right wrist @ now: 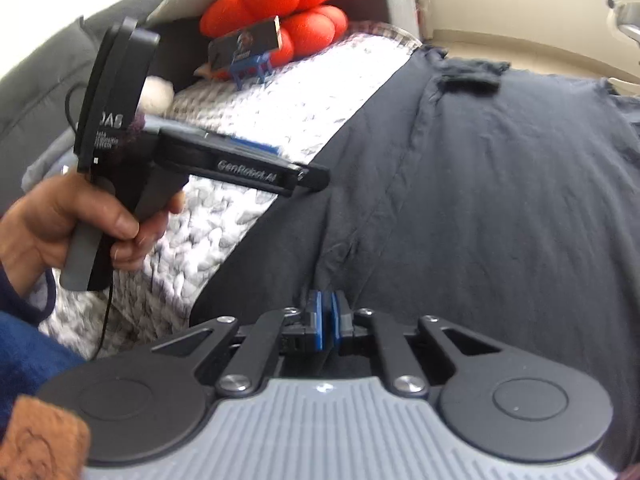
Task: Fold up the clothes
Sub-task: 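Grasp the shirt edge with the right gripper and pull it over lengthwise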
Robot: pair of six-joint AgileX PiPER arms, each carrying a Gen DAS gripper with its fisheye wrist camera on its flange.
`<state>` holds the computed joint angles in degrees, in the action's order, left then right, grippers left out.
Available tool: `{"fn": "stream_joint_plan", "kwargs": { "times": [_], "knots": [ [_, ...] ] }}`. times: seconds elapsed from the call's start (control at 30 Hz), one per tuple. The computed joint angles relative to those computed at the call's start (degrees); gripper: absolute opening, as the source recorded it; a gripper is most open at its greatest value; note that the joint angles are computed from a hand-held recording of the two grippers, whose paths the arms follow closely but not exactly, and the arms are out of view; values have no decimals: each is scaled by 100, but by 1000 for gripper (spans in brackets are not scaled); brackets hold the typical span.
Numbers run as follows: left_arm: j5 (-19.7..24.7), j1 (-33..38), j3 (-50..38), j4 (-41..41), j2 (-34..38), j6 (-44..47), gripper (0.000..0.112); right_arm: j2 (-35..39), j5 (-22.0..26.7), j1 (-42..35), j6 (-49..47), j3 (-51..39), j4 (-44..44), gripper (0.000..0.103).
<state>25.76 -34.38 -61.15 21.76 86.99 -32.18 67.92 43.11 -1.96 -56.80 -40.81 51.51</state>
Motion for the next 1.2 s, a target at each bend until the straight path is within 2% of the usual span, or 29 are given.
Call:
{"fn": "stream_joint_plan", "kwargs": {
  "times": [0.07,0.2,0.3,0.37,0.57,0.7,0.93,1.2],
  "knots": [
    [11,-33,-106,77,70,-83,74,-26,90,-166,-329,19,357,13],
    [332,-254,-341,527,339,-506,74,203,-124,78,-226,-80,319,13],
    [239,-266,-179,599,242,-564,74,360,-205,103,-256,-45,235,10],
    [238,-211,-155,381,190,-367,74,367,-50,-115,-403,-36,401,10],
    [262,-284,-141,381,163,-365,74,363,-234,-258,-209,-40,401,11],
    [184,-327,73,307,-19,-299,74,325,-224,-380,-324,37,469,11],
    [306,-483,286,244,-273,-221,75,258,-143,-784,-395,111,545,11],
    [334,-541,-40,215,-149,-295,74,27,3,-1371,-414,228,367,11]
  ]
}}
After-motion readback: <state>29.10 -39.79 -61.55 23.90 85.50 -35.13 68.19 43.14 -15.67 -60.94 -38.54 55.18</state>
